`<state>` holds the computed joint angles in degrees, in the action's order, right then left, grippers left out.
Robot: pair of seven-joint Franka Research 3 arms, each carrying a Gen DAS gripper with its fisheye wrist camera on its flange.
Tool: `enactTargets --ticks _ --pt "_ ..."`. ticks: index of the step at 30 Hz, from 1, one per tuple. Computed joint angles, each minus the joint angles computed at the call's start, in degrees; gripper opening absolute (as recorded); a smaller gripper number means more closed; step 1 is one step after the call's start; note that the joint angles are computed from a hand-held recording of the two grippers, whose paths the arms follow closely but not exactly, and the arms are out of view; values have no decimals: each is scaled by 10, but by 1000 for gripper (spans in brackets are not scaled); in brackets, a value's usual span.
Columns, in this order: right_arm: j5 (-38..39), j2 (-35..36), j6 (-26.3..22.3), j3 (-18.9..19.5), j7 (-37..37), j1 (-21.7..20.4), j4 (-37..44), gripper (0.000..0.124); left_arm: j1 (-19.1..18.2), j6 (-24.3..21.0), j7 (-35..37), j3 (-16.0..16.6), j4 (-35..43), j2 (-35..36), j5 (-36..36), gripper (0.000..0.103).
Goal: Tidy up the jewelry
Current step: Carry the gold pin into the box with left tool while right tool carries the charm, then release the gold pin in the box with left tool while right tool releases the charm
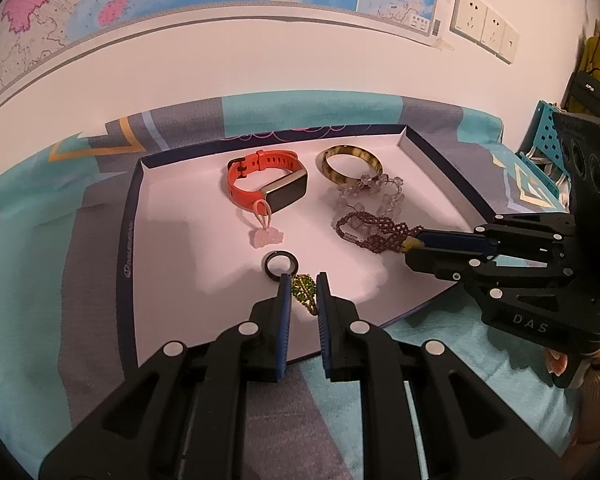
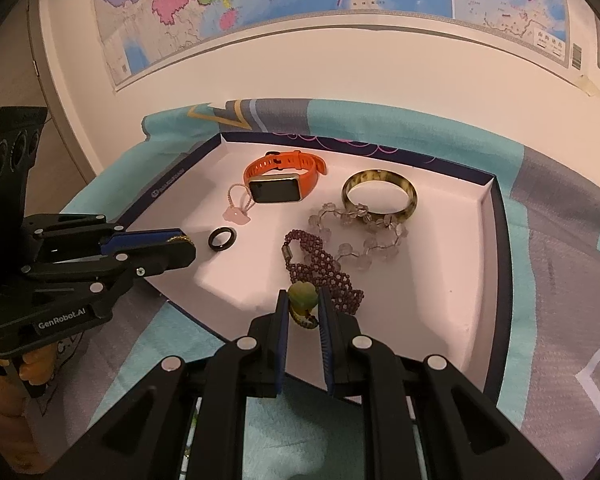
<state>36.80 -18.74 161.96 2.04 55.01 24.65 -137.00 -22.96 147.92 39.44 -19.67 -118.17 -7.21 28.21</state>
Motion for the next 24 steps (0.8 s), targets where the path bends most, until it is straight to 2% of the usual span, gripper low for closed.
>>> enactTargets --ticks 20,24 --pt "-17 15 12 9 25 -7 7 14 -3 -1 10 5 4 12 -23 15" --pt "-21 13 19 8 29 -5 4 15 -1 1 8 6 2 10 -22 21"
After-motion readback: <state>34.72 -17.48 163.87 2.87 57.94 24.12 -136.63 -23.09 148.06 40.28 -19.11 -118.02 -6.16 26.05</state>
